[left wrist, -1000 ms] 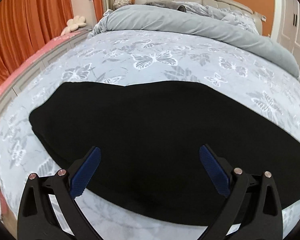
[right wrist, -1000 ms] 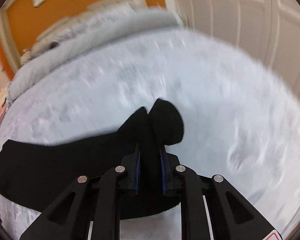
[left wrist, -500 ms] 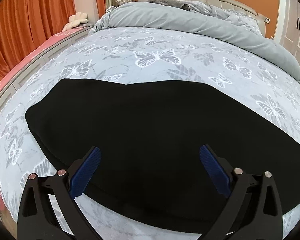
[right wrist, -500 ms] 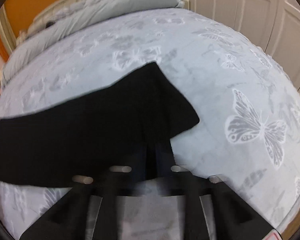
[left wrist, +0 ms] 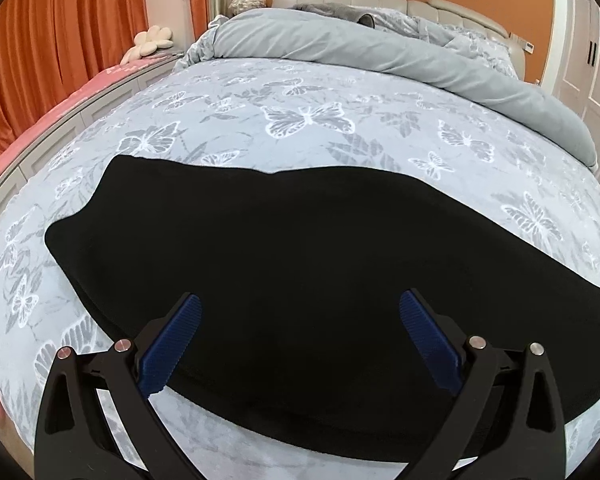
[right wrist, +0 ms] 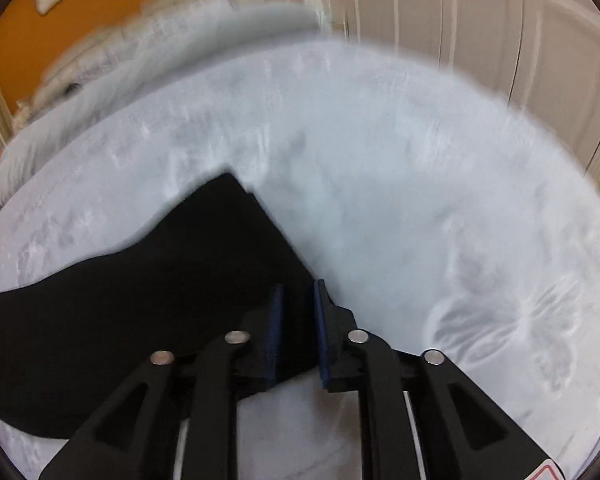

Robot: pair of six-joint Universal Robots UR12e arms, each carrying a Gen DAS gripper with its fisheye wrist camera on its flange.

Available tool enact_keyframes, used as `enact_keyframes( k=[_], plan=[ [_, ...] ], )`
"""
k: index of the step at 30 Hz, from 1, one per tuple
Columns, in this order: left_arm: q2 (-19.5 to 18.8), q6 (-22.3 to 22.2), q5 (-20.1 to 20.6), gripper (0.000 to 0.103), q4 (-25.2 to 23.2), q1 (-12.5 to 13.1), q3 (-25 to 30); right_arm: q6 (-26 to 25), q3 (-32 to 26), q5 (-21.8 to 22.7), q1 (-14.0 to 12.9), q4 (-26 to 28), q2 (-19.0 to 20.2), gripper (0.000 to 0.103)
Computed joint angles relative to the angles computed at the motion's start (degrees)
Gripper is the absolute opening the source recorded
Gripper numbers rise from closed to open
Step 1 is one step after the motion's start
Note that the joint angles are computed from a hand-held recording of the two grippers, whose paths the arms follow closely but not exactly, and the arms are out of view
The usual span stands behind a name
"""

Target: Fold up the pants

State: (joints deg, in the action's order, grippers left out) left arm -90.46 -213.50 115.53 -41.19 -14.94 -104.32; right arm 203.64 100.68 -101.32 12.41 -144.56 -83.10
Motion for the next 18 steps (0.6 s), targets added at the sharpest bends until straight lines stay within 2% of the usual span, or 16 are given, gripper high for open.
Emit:
enact_keyframes(
  k=[1,2,3,4,6,9,11,12,14,15,18],
  plan=[
    [0.2,-0.4,-0.4,0.098,0.1,0.2,-0.1,0.6,-0.7,-1.0,0.2,1.3,-0.2,0.042],
    [0.4,-0.8,-1.0,0.098,0.5,0.4,-0.3,2.7,-0.5,-2.7,0.7,0.2,-0.8,0.061],
    [0.8,-1.5,-1.4,0.098,0.9,0.7,-0.5,4.0,0.7,-2.0,0.6,-3.2,-1.7,0.070],
    [1.1,-2.3,-1.2,0.098,1.1,1.0,-0.7,5.0,1.6,-0.6,0.4,-4.9,-2.5,0.071],
    [1.9,-4.4,-0.1,0.098,-0.1,1.6,-0.8,7.6,2.2,2.7,0.0,-2.6,-3.5,0.071],
    [4.4,-10.2,0.0,0.098,-3.4,4.2,-2.0,11.6,3.1,8.7,-0.5,0.4,-3.8,0.071],
    [6.3,-14.3,0.0,0.098,-6.6,6.4,-2.9,12.4,2.7,11.6,-0.7,3.1,-3.3,0.071],
    [7.8,-17.1,-0.9,0.098,-9.0,8.4,-3.8,13.0,2.4,12.2,-0.4,3.8,-3.0,0.071],
    [10.4,-21.0,-4.2,0.098,-9.9,11.8,-6.0,14.8,2.0,13.1,0.0,3.9,-2.7,0.076],
    [11.4,-22.3,-5.7,0.098,-9.8,13.3,-7.0,15.9,2.2,14.3,0.2,3.1,-2.7,0.081],
    [14.4,-25.2,-13.0,0.098,-10.1,18.4,-10.4,18.6,2.6,18.6,0.1,1.2,-2.4,0.083]
  ],
)
